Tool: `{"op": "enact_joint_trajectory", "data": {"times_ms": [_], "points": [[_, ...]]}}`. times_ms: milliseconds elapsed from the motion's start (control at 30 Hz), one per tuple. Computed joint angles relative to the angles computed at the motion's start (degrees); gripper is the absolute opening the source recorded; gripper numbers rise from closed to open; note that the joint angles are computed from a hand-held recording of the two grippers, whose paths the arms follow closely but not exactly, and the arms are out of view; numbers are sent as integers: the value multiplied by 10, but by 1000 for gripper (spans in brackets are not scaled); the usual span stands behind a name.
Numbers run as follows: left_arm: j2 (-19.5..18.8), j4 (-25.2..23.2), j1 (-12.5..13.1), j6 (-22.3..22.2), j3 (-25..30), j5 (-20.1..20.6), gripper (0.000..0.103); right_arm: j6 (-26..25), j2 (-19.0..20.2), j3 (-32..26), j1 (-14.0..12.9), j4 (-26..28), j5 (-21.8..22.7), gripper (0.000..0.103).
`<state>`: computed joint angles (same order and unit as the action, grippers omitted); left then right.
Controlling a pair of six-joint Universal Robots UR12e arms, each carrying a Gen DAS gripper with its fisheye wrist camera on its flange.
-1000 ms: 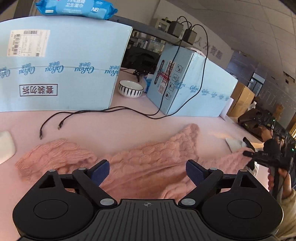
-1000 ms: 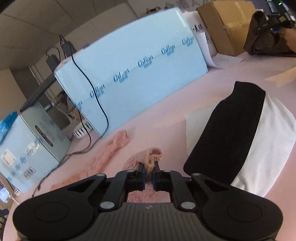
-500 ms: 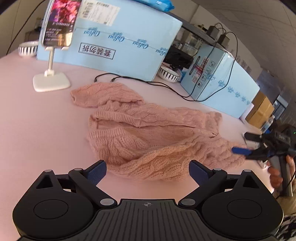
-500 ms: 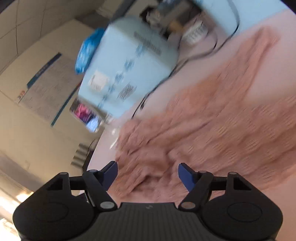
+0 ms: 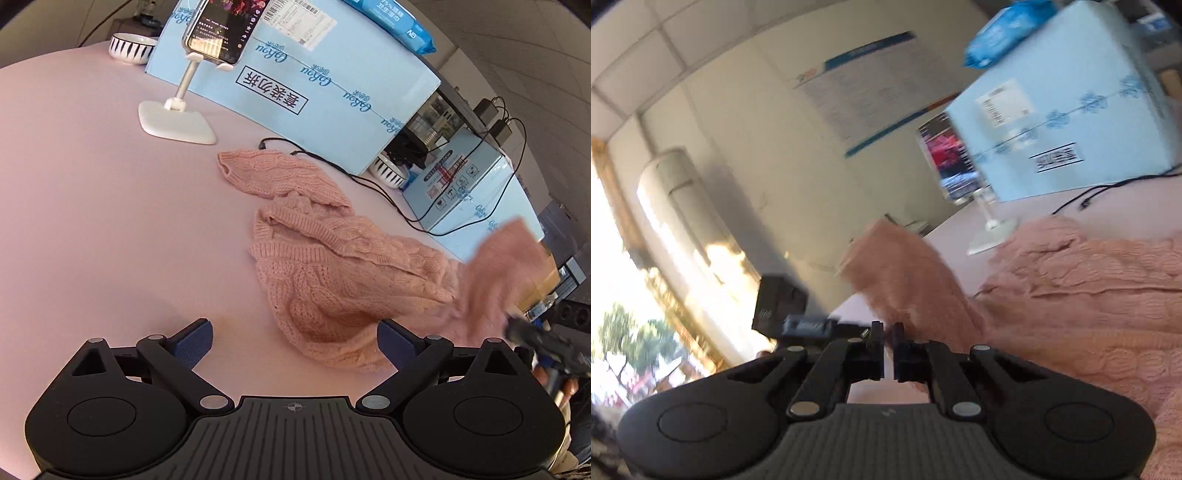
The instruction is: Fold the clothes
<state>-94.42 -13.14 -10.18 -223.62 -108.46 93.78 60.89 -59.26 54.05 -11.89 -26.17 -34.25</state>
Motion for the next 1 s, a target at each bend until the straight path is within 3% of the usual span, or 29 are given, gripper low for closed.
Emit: {"op": "enact_joint_trajectory", "data": {"times_ms": [33, 100, 133, 233, 267, 300, 367, 400, 467, 533, 567, 633, 667, 733, 800, 900, 933, 967, 1000], "points": [[0, -1, 0, 0, 0, 1, 97, 8, -4, 4, 1, -16, -20, 11], [0, -3, 0, 4, 1, 6, 97, 10, 18, -27, 11, 12, -107, 11], [0, -5, 0, 4, 2, 9, 97, 20, 20, -25, 14, 9, -128, 11], [1, -16, 4, -4, 6, 10, 97, 64, 6, 4, 21, -65, -181, 12], [1, -19, 6, -5, 7, 7, 97, 65, 7, 4, 22, -71, -195, 21], [1, -23, 9, -6, 9, 1, 97, 60, 13, -6, 18, -53, -186, 31], [-2, -25, 15, -9, 15, -9, 97, 38, 36, -48, 4, 19, -148, 83], [-4, -26, 20, -15, 19, -17, 97, 31, 38, -52, -7, 41, -95, 89], [-13, -36, 29, -34, 32, -23, 97, 61, 18, -25, -26, 12, 13, 92], [-24, -60, 35, -40, 53, -20, 97, 155, -11, 25, -36, -99, 102, 92], [-33, -81, 38, -32, 70, -15, 97, 210, -20, 45, -39, -159, 120, 92], [-48, -125, 41, -6, 101, -8, 97, 322, -33, 79, -43, -273, 138, 92], [-60, -151, 42, -2, 122, 4, 97, 366, -32, 89, -46, -304, 142, 92], [-82, -183, 43, -14, 156, 37, 97, 403, -28, 99, -51, -328, 144, 92], [-98, -196, 42, -28, 176, 66, 97, 454, -28, 125, -55, -393, 152, 92], [-128, -223, 42, -31, 212, 98, 93, 490, -18, 140, -60, -429, 164, 92], [-136, -229, 39, -23, 221, 112, 78, 522, -16, 147, -58, -456, 162, 91], [-142, -241, 35, -4, 231, 125, 22, 551, -17, 155, -54, -484, 158, 86], [-145, -246, 35, -3, 238, 115, 5, 562, -16, 157, -53, -495, 159, 87]]}}
